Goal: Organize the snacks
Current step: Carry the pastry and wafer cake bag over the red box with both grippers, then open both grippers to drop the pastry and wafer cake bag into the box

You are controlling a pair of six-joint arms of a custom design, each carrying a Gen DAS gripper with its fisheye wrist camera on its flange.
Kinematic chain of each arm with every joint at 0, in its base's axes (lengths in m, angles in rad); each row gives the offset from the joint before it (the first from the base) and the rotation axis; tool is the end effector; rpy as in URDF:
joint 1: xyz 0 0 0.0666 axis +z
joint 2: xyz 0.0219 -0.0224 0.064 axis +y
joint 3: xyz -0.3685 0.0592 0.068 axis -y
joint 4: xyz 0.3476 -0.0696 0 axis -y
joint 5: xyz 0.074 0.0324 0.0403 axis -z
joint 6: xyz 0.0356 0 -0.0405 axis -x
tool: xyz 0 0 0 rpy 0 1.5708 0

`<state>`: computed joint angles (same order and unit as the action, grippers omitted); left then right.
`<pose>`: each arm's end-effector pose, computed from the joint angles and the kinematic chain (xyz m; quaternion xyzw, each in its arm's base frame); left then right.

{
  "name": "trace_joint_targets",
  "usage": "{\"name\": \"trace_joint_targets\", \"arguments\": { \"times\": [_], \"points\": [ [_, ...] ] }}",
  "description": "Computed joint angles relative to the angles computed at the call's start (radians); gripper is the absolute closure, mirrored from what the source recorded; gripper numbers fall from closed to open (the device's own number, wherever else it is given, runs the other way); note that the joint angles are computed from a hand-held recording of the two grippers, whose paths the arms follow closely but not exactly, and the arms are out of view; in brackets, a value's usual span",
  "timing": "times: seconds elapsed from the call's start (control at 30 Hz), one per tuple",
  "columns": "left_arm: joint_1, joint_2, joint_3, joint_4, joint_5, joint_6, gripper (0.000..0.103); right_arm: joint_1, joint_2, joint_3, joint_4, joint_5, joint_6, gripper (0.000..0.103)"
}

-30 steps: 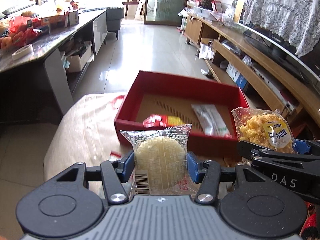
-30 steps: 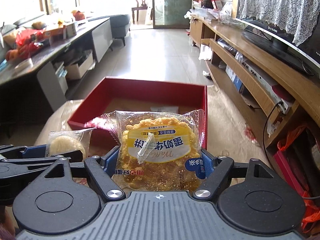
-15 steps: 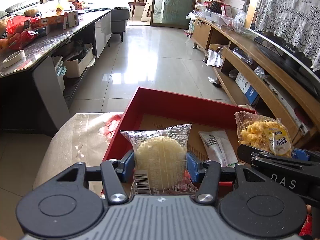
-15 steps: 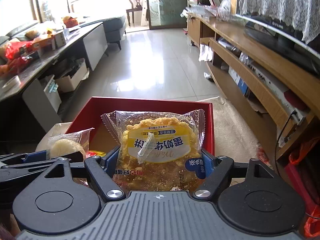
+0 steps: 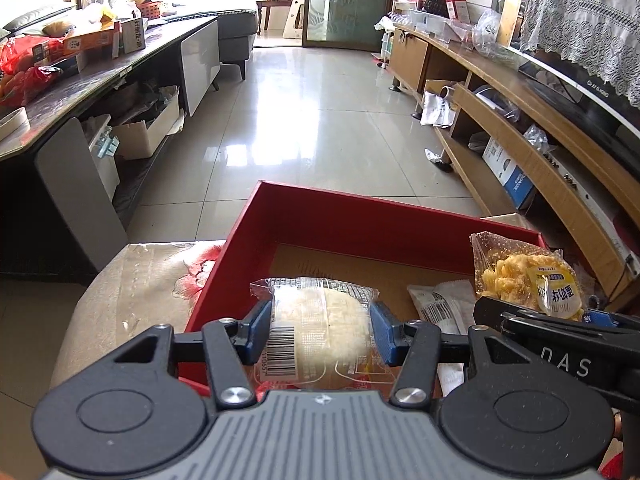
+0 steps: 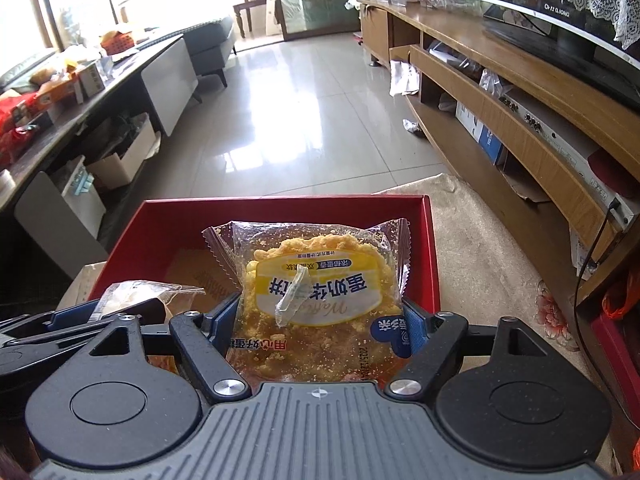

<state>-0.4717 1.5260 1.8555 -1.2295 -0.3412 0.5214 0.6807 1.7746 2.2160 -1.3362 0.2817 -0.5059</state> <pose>0.4229 -0.2028 0.5299 -0.0790 0.9289 -0.0136 0.3616 0.4299 0.3349 0.5417 -0.0352 0.9346 0.0738 0.3463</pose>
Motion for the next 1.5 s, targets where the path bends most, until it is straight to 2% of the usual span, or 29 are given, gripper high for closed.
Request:
{"name": "trace_joint_targets", "arguments": {
  "times": [0.5, 0.63, 0.93, 1.23, 1.5],
  "points": [
    [0.02, 0.05, 0.012, 0.019, -0.007, -0.025, 0.055, -0.032, 0.035, -0.003, 0.027, -0.056, -0.01, 0.018],
    [0.022, 0.059, 0.014, 0.016, -0.011, -0.032, 0.05, -0.037, 0.04, -0.004, 0.023, -0.061, -0.01, 0.016],
    [0.029, 0.049, 0.023, 0.003, -0.009, -0.024, 0.046, -0.021, 0.046, 0.025, 0.022, -0.011, 0.03, 0.014],
    [0.031, 0.026, 0.015, -0.005, -0.011, -0.027, 0.044, -0.014, 0.048, 0.045, 0.013, 0.0, 0.049, 0.013],
    [0.028, -0.031, -0.016, -0.004, -0.001, -0.026, 0.041, 0.007, 0.04, 0.07, -0.028, 0.033, 0.069, 0.013]
  ]
}}
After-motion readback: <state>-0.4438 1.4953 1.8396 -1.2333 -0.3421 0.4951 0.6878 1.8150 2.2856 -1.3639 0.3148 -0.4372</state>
